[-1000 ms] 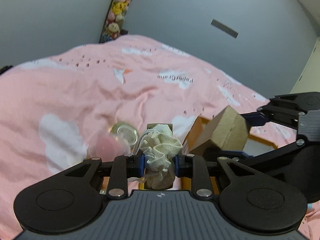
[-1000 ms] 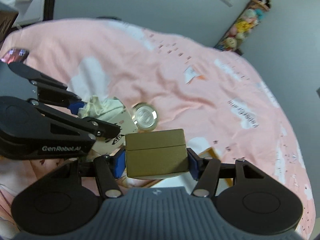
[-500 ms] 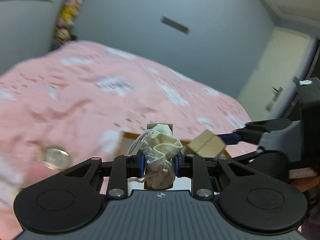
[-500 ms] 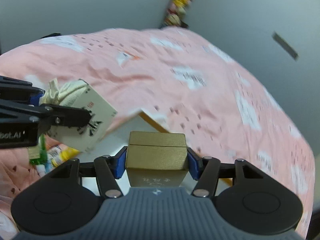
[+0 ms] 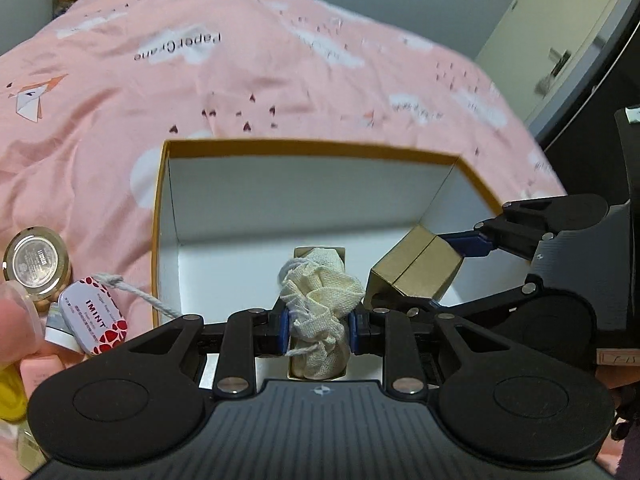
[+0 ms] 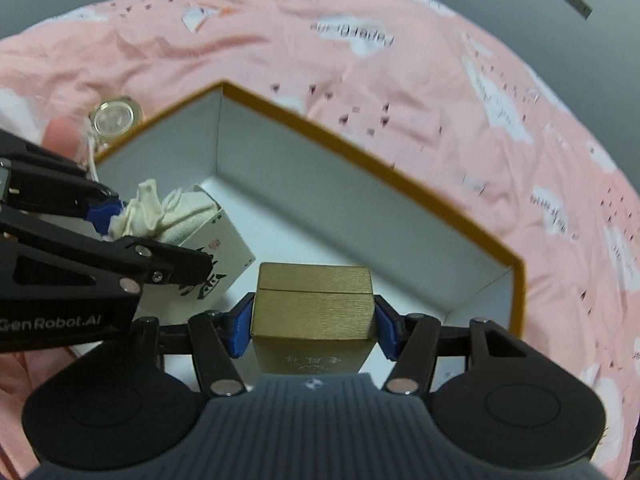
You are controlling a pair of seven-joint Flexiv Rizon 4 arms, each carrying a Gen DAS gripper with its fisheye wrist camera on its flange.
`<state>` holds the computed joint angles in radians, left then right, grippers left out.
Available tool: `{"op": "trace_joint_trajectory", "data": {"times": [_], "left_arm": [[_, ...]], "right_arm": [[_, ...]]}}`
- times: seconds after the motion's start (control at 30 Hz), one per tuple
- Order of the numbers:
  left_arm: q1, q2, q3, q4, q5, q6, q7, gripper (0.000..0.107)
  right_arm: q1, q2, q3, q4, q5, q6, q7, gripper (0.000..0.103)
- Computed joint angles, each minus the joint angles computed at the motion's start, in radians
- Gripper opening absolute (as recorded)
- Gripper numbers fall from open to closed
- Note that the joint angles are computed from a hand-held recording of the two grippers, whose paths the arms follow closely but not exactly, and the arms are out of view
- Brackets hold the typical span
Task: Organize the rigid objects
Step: 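Carry the gold cube and cloth pouch over the orange box with both tools, then release the cloth pouch with the left tool while the right lowers the gold cube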
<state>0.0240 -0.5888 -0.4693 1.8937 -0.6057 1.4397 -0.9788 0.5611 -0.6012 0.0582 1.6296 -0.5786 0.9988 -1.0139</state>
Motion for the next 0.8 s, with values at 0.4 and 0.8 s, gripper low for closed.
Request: {"op": "trace_joint_trajectory", "data": {"times": [0.4, 0.8], "left_arm": [[-0.216, -0.024, 0.303, -0.128, 0.249, -0.138, -0.174, 0.032], [-0.124, -0.014, 0.184, -0.064, 0.244, -0.018, -0.16, 0.044]], "right_arm": [[-0.015, -0.028, 0.031, -0.021, 0.09, -0.03, -0.044, 0.059], [-0.016, -0.019, 0.03, -0.012, 0.105, -0.028, -0.025, 0.059]]}}
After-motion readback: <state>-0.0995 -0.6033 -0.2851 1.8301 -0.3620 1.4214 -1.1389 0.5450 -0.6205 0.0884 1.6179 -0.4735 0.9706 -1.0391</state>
